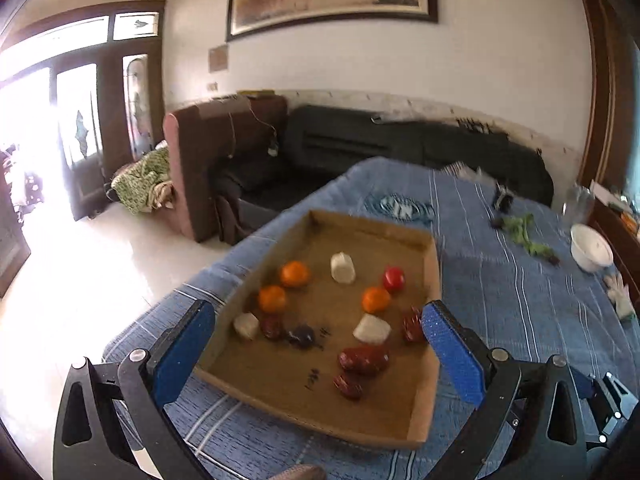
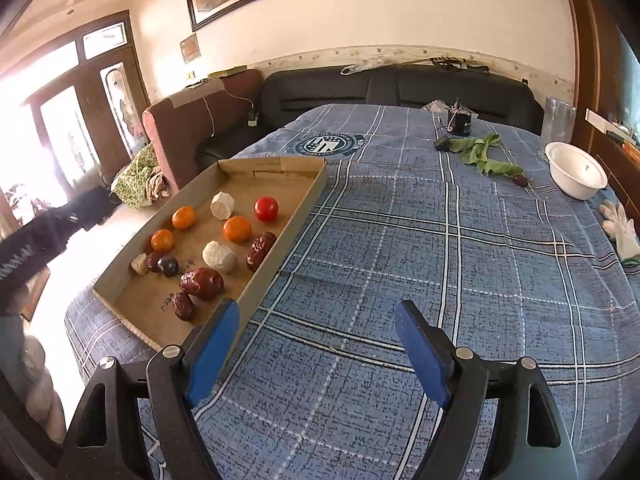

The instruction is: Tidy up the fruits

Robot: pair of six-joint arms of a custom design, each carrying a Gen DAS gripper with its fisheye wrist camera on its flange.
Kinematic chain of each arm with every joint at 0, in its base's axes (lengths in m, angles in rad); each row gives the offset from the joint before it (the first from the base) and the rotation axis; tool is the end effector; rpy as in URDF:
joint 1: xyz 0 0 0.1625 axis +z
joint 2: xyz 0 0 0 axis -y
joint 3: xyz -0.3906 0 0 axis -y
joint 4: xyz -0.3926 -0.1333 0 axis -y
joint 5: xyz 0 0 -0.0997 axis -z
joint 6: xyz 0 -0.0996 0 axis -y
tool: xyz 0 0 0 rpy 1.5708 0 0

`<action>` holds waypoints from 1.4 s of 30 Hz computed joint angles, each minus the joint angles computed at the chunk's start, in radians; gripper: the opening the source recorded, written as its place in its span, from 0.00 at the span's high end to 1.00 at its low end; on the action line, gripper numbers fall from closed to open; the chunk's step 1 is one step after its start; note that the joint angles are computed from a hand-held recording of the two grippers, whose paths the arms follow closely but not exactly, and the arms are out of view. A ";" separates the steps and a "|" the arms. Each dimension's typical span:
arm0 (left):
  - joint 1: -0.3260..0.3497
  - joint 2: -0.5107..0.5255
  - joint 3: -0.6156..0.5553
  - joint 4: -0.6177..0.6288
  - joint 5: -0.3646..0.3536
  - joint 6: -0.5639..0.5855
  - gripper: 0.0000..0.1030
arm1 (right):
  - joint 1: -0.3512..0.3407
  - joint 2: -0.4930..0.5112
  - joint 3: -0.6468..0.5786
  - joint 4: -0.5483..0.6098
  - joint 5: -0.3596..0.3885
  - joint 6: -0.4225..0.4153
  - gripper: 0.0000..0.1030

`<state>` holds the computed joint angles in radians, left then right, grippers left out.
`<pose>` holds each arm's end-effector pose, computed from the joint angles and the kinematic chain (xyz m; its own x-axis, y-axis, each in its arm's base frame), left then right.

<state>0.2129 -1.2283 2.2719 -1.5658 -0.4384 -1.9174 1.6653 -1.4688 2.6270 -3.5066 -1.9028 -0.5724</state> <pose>-0.2868 -0.2907 0.0836 -0.6886 -0.2964 -0.6618 0.4715 0.5104 -0.7192 0.1319 -0.3233 0.1943 -0.7729 -0.2679 0.5752 -0.5780 0.6713 -0.4639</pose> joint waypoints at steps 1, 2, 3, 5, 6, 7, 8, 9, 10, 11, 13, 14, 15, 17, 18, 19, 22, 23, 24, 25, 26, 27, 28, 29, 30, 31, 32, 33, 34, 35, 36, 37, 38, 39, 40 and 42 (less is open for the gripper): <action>0.007 0.009 -0.006 -0.018 -0.008 0.026 0.00 | 0.001 0.004 0.000 -0.003 -0.005 -0.005 0.16; 0.012 0.014 -0.008 -0.034 -0.016 0.046 0.00 | 0.002 0.008 -0.001 -0.002 -0.010 -0.005 0.16; 0.015 0.016 -0.008 -0.050 -0.021 0.062 0.00 | 0.006 0.013 -0.006 0.009 -0.023 0.000 0.16; 0.022 0.017 -0.003 -0.096 -0.025 0.094 0.00 | 0.005 0.012 -0.007 0.020 -0.025 0.007 0.16; 0.024 0.020 -0.002 -0.111 -0.027 0.106 0.00 | 0.005 0.014 -0.006 0.019 -0.023 0.006 0.16; 0.023 0.024 -0.002 -0.120 -0.032 0.121 0.00 | 0.007 0.024 -0.007 0.007 -0.029 0.002 0.15; 0.021 0.027 0.000 -0.134 -0.036 0.138 0.00 | 0.010 0.031 -0.009 0.002 -0.035 0.001 0.15; 0.022 0.032 0.001 -0.148 -0.037 0.149 0.00 | 0.013 0.037 -0.009 -0.002 -0.039 0.001 0.15; 0.022 0.036 0.003 -0.162 -0.040 0.162 0.00 | 0.014 0.041 -0.009 -0.001 -0.040 0.000 0.15; 0.022 0.038 0.008 -0.183 -0.043 0.179 0.00 | 0.015 0.045 -0.011 -0.002 -0.042 0.000 0.15; 0.025 0.038 0.016 -0.217 -0.048 0.207 0.00 | 0.021 0.059 -0.011 -0.014 -0.050 -0.003 0.15; 0.026 0.036 0.020 -0.232 -0.051 0.217 0.00 | 0.023 0.062 -0.011 -0.018 -0.052 -0.003 0.15; 0.026 0.033 0.025 -0.241 -0.053 0.222 0.00 | 0.025 0.069 -0.011 -0.025 -0.053 -0.005 0.14; 0.022 0.027 0.034 -0.243 -0.058 0.209 0.00 | 0.026 0.080 -0.011 -0.040 -0.058 -0.006 0.14; 0.024 0.026 0.037 -0.253 -0.060 0.217 0.00 | 0.025 0.086 -0.011 -0.047 -0.059 -0.006 0.14; 0.025 0.024 0.040 -0.263 -0.062 0.224 0.00 | 0.024 0.089 -0.011 -0.048 -0.059 -0.005 0.13; 0.031 0.022 0.048 -0.287 -0.065 0.237 0.00 | 0.024 0.099 -0.013 -0.051 -0.067 -0.006 0.13; 0.034 0.021 0.051 -0.299 -0.066 0.245 0.00 | 0.025 0.102 -0.013 -0.053 -0.069 -0.007 0.13; 0.036 0.021 0.054 -0.315 -0.067 0.255 0.00 | 0.025 0.105 -0.014 -0.053 -0.071 -0.007 0.13; 0.040 0.022 0.057 -0.333 -0.069 0.268 0.00 | 0.026 0.107 -0.015 -0.053 -0.074 -0.007 0.13; 0.043 0.023 0.059 -0.346 -0.070 0.278 0.00 | 0.026 0.109 -0.016 -0.054 -0.076 -0.007 0.13; 0.045 0.023 0.062 -0.360 -0.072 0.288 0.00 | 0.027 0.111 -0.017 -0.053 -0.078 -0.007 0.13; 0.048 0.025 0.064 -0.376 -0.074 0.300 0.00 | 0.027 0.112 -0.018 -0.054 -0.079 -0.006 0.13; 0.051 0.027 0.066 -0.390 -0.077 0.311 0.00 | 0.027 0.113 -0.018 -0.054 -0.080 -0.006 0.13; 0.054 0.028 0.067 -0.399 -0.078 0.318 0.00 | 0.027 0.115 -0.019 -0.054 -0.081 -0.005 0.13; 0.057 0.028 0.069 -0.413 -0.081 0.326 0.00 | 0.028 0.115 -0.020 -0.050 -0.082 -0.004 0.13; 0.060 0.030 0.071 -0.428 -0.083 0.334 0.00 | 0.029 0.115 -0.021 -0.048 -0.084 -0.004 0.13; 0.064 0.030 0.074 -0.443 -0.086 0.343 0.00 | 0.030 0.116 -0.022 -0.046 -0.085 -0.004 0.13; 0.065 0.028 0.075 -0.449 -0.087 0.345 0.00 | 0.031 0.118 -0.023 -0.046 -0.088 -0.006 0.13; 0.068 0.027 0.078 -0.458 -0.090 0.351 0.00 | 0.032 0.121 -0.024 -0.047 -0.089 -0.007 0.13; 0.070 0.026 0.080 -0.467 -0.092 0.355 0.00 | 0.033 0.124 -0.025 -0.048 -0.092 -0.007 0.12; 0.071 0.027 0.081 -0.472 -0.094 0.357 0.00 | 0.034 0.127 -0.026 -0.048 -0.094 -0.008 0.12; 0.073 0.027 0.083 -0.480 -0.096 0.360 0.00 | 0.034 0.129 -0.027 -0.048 -0.096 -0.008 0.12; 0.074 0.026 0.085 -0.486 -0.097 0.362 0.00 | 0.034 0.132 -0.027 -0.050 -0.098 -0.008 0.12; 0.075 0.026 0.086 -0.490 -0.098 0.363 0.00 | 0.034 0.134 -0.028 -0.050 -0.099 -0.008 0.12; 0.076 0.025 0.090 -0.499 -0.101 0.365 0.00 | 0.033 0.139 -0.029 -0.051 -0.102 -0.007 0.12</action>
